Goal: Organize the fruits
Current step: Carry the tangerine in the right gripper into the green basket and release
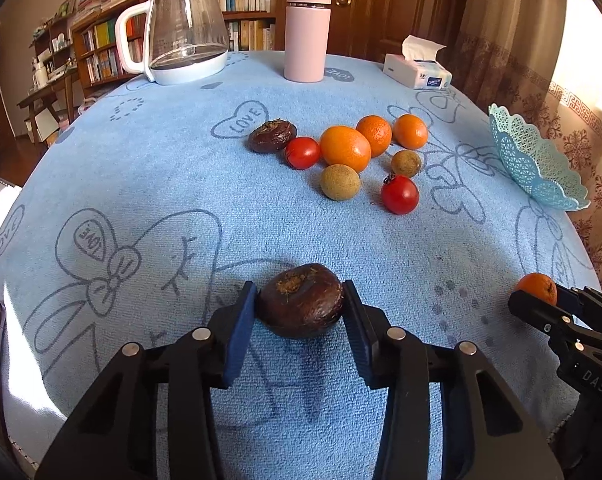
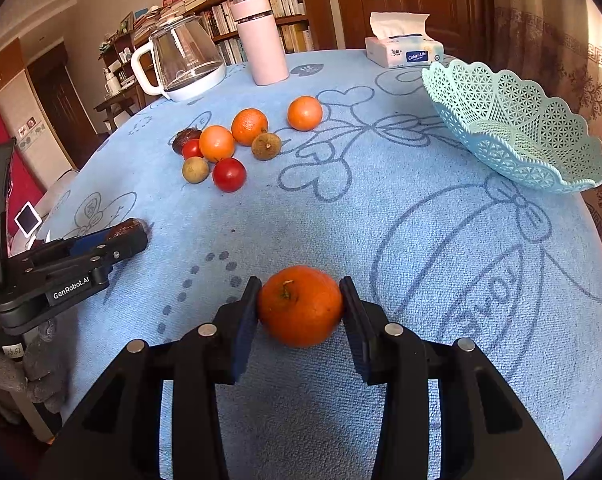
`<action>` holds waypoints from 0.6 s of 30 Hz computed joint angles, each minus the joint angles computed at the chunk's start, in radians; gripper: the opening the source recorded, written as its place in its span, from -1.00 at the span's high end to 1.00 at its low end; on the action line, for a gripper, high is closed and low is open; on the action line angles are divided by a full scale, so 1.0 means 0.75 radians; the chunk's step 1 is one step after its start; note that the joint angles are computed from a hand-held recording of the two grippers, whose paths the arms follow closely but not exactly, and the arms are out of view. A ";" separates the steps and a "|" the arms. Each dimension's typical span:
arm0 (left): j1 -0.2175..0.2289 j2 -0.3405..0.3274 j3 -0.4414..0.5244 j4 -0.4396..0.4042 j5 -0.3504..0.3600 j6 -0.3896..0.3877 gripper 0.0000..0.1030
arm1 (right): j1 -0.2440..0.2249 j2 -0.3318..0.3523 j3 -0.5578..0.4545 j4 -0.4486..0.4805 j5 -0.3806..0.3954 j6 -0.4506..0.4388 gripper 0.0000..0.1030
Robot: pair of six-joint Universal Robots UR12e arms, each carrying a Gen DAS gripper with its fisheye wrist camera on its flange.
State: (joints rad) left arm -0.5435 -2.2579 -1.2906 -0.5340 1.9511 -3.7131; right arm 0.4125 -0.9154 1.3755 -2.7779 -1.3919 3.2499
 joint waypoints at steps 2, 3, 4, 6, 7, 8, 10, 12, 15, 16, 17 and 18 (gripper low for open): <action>0.000 0.001 -0.001 0.005 0.003 -0.007 0.16 | -0.001 -0.001 0.003 -0.007 0.005 0.004 0.20; -0.001 0.001 -0.002 0.006 0.005 -0.010 0.16 | -0.002 -0.002 0.004 -0.011 0.007 0.005 0.20; -0.001 0.001 -0.001 0.006 0.008 -0.014 0.16 | -0.002 -0.003 0.006 -0.015 0.011 0.007 0.20; -0.002 0.001 0.000 0.002 0.013 -0.020 0.16 | -0.005 -0.004 0.008 -0.022 0.018 0.012 0.20; -0.003 0.001 0.001 0.001 0.015 -0.023 0.16 | -0.006 -0.005 0.010 -0.028 0.022 0.016 0.20; -0.003 0.001 0.003 0.000 0.016 -0.025 0.16 | -0.008 -0.005 0.011 -0.033 0.026 0.021 0.20; -0.005 0.000 0.006 0.003 0.016 -0.026 0.16 | -0.013 -0.008 0.014 -0.042 0.036 0.035 0.20; -0.008 -0.001 0.010 0.007 0.015 -0.022 0.16 | -0.019 -0.011 0.018 -0.052 0.041 0.048 0.20; -0.013 -0.005 0.021 0.010 0.017 -0.012 0.16 | -0.024 -0.015 0.024 -0.070 0.037 0.061 0.20; -0.014 -0.007 0.026 0.011 0.017 -0.008 0.16 | -0.026 -0.016 0.026 -0.076 0.035 0.066 0.20; -0.016 -0.009 0.031 0.010 0.018 -0.004 0.16 | -0.028 -0.016 0.025 -0.080 0.035 0.069 0.20; -0.017 -0.011 0.035 0.010 0.020 -0.001 0.16 | -0.030 -0.016 0.026 -0.085 0.034 0.072 0.20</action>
